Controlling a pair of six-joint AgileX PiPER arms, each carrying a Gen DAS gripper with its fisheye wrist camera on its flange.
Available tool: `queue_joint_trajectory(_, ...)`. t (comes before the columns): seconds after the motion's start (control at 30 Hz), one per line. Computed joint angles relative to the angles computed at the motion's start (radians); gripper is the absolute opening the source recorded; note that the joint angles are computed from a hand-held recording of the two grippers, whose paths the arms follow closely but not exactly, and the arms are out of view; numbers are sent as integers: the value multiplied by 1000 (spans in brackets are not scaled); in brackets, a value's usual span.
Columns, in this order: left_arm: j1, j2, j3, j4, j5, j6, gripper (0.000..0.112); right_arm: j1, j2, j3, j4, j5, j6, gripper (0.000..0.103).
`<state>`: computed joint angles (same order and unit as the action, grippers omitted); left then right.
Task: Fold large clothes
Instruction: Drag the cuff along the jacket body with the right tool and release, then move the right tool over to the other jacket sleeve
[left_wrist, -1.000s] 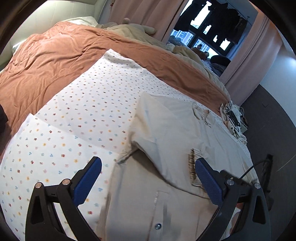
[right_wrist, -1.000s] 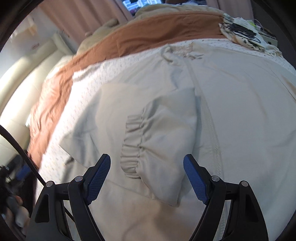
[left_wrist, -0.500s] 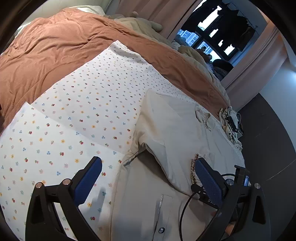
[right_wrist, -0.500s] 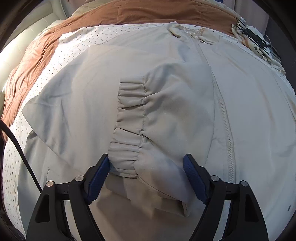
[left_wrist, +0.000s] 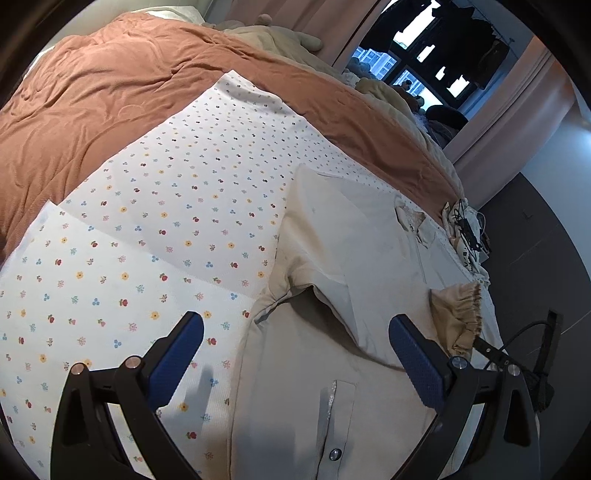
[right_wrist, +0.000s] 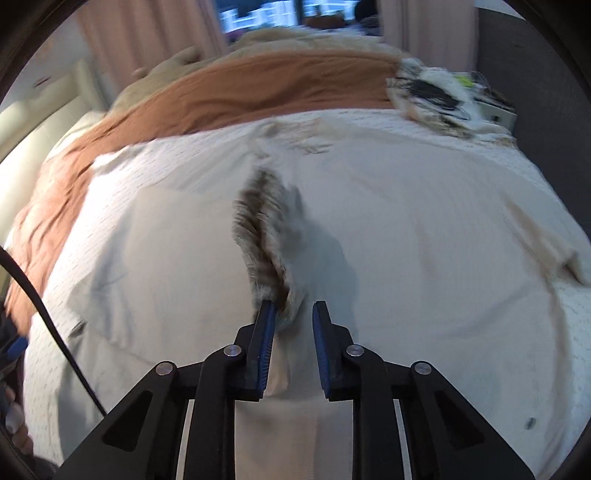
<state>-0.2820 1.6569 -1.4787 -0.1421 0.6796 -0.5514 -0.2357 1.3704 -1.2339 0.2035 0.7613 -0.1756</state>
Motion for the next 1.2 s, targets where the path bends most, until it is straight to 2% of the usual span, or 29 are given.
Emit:
queue_joint_trajectory(0.03,-1,-1,3,6,3,0,103,-55,-2,5,12,-4,-6,18)
queue_joint_trajectory(0.1,-7,0,4,22,13,-4,103,-186,6,8,139,20,-113,19)
queue_joint_trajectory(0.13,-10,1,4,28,18,-3,103,-251,19,4,218,47,-181,23)
queue_joint_trajectory(0.2,-19,5,1,49,27,-7,103,-334,41,6,298,91,-264,42)
queue_joint_trajectory(0.23,-25,9,-3,66,32,-12,103,-364,48,19,337,102,-305,59)
queue_joint_trajectory(0.27,-32,14,-7,84,36,-17,103,-384,57,33,369,111,-338,65)
queue_joint_trajectory(0.33,-46,24,-14,119,42,-30,103,-403,83,38,410,145,-395,65)
queue_joint_trajectory(0.43,-65,47,-29,162,59,-44,91,-365,133,33,413,152,-437,65)
queue_joint_trajectory(0.57,-77,87,-56,193,87,-53,77,-249,182,62,345,67,-439,65)
queue_joint_trajectory(0.63,-75,111,-73,189,96,-46,73,-190,252,9,252,37,-365,65)
queue_joint_trajectory(0.7,-80,142,-102,207,119,-48,69,-166,311,-30,224,12,-349,65)
queue_joint_trajectory(0.77,-81,176,-130,227,141,-64,58,-123,351,-71,132,-39,-265,65)
queue_joint_trajectory(0.83,-69,203,-149,206,146,-64,52,-96,376,-87,52,-104,-197,65)
queue_joint_trajectory(0.93,-78,254,-203,251,179,-76,52,-58,429,-123,-34,-161,-84,65)
queue_joint_trajectory(1.07,-67,310,-249,250,211,-63,51,-40,474,-138,-74,-240,-57,65)
queue_joint_trajectory(1.2,-84,320,-265,330,239,-116,50,-57,489,-157,-104,-266,-43,65)
